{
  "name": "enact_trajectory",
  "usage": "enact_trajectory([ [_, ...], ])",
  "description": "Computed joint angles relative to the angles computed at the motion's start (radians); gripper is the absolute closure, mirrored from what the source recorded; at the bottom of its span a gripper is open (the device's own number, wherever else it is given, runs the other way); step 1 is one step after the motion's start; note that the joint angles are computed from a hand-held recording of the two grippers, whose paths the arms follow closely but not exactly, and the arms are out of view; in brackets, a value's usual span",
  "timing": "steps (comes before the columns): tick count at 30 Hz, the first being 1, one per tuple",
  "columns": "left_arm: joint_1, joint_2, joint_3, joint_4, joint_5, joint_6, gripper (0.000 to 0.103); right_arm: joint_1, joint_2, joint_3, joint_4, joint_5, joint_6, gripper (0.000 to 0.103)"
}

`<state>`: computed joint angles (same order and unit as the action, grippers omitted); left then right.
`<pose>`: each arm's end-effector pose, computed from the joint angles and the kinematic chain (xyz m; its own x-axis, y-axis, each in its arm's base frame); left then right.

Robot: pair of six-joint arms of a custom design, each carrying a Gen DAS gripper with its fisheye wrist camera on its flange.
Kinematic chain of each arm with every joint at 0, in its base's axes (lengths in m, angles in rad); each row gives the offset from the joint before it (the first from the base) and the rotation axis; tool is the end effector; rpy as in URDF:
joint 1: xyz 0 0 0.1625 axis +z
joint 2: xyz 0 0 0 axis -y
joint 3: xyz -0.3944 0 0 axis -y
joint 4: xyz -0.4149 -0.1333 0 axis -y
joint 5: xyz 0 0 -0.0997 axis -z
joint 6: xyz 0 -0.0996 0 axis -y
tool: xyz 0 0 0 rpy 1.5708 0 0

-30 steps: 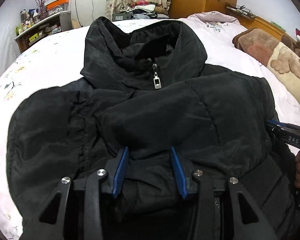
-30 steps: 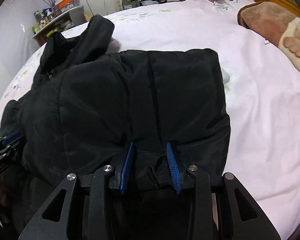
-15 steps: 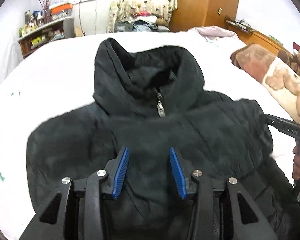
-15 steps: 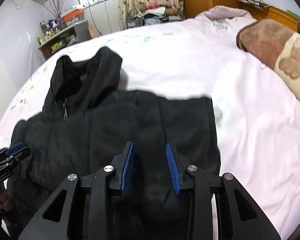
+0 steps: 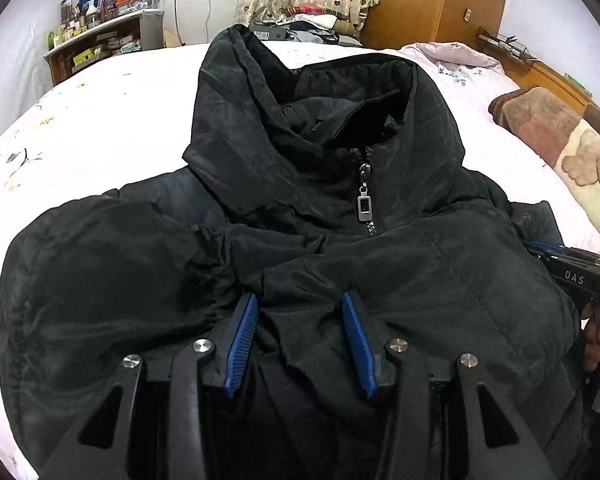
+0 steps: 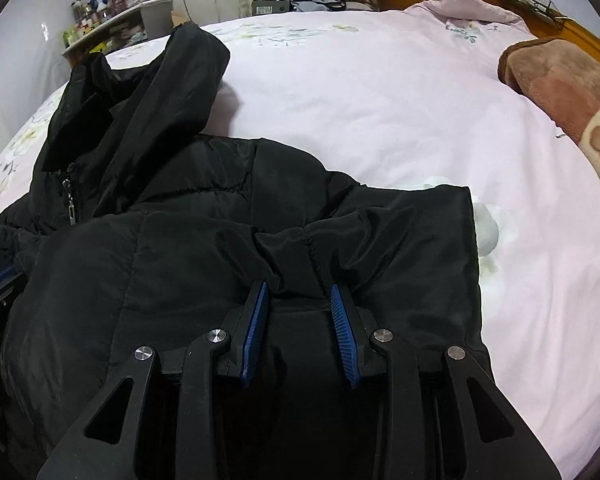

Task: Fold large clothes
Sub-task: 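Grasp the jacket hem with both the left and right tools, then lift the hem with both tools and fold it up toward the hood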

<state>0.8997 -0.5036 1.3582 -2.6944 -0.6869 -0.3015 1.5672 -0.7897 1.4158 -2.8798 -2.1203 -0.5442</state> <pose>-0.2897 -0.7030 0.0055 -0.7743 -0.0013 -0.6329 0.3870 0.7902 -0.4751 0.0786 -0.7451 0.1965 -0.7300 -0.1170 0.6733 -0.4385 0.8359 -0.3301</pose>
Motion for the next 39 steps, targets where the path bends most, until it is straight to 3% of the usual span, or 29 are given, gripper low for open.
enact_trajectory([
  [2, -0.010, -0.029, 0.007, 0.051, -0.006, -0.027, 0.055, 0.005, -0.021, 0.000, 0.033, 0.002, 0.016, 0.070],
  [4, -0.027, -0.065, 0.039, 0.028, -0.001, -0.008, 0.056, 0.014, -0.064, 0.034, 0.013, 0.023, 0.012, 0.070],
  [8, -0.069, -0.143, 0.157, -0.146, 0.129, 0.129, 0.056, 0.009, -0.161, 0.129, -0.067, 0.091, -0.013, 0.070],
  [11, -0.047, -0.192, 0.202, -0.114, 0.180, 0.060, 0.056, -0.004, -0.182, 0.151, -0.080, 0.085, -0.025, 0.070],
  [14, 0.001, -0.232, 0.234, -0.036, 0.127, -0.090, 0.058, -0.026, -0.162, 0.143, -0.045, 0.040, -0.004, 0.070],
  [18, 0.026, -0.213, 0.249, -0.071, 0.089, -0.095, 0.057, -0.054, -0.143, 0.132, -0.014, 0.030, 0.051, 0.069],
  [26, 0.007, -0.248, 0.270, -0.098, 0.064, -0.076, 0.055, -0.020, -0.146, 0.130, -0.033, -0.026, 0.043, 0.069],
  [30, -0.034, -0.297, 0.343, -0.222, 0.077, 0.007, 0.055, 0.012, -0.219, 0.220, -0.088, 0.058, 0.033, 0.069],
  [34, -0.022, -0.323, 0.371, -0.123, 0.071, -0.088, 0.055, 0.044, -0.235, 0.276, -0.060, 0.123, 0.009, 0.069],
  [39, -0.003, -0.313, 0.373, -0.073, 0.049, -0.137, 0.055, 0.058, -0.157, 0.255, -0.018, 0.049, -0.015, 0.069],
])
